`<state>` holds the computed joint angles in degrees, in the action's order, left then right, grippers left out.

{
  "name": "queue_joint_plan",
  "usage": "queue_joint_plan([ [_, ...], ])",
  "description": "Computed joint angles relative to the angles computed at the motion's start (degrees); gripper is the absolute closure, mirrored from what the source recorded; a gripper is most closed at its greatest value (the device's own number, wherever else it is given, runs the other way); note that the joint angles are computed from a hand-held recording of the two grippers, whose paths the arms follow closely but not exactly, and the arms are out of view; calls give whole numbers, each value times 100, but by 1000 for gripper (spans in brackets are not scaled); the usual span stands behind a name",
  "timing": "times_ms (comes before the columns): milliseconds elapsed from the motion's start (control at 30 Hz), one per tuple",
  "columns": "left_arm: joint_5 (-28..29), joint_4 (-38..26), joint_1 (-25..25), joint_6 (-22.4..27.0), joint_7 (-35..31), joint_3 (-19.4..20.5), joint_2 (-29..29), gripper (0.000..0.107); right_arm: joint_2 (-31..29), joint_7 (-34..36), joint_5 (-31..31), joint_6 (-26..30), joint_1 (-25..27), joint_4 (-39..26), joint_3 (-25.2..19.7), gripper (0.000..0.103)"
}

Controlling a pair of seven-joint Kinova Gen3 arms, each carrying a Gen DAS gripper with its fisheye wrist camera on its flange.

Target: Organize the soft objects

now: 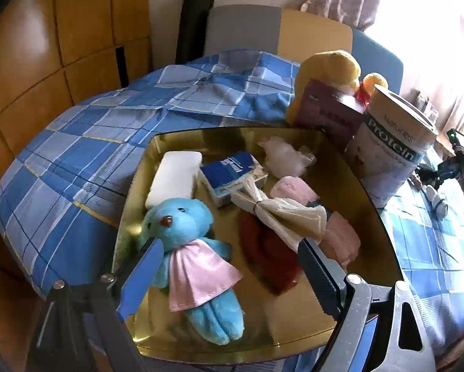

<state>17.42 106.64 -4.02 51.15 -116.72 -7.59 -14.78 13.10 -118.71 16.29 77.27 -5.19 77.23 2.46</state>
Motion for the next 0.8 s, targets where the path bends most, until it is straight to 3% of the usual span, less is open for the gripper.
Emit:
queue_joint_plan([
  [267,-182,-86,26,103,250,201,124,18,374,103,649,-148,-335,-19,21,59],
  [300,-206,-93,31,115,279,218,138,18,408,-69,732,-204,-386,-5,60,69],
  [367,-245,-94,42,112,330,248,147,18,387,-206,690,-342,-371,67,73,101],
  [633,-106,-89,120,100,248,182,178,18,-524,-725,-47,-1375,88,747,75,103],
  [800,124,-53,101,164,36,39,125,18,-874,-855,-599,-1578,478,754,61,103],
])
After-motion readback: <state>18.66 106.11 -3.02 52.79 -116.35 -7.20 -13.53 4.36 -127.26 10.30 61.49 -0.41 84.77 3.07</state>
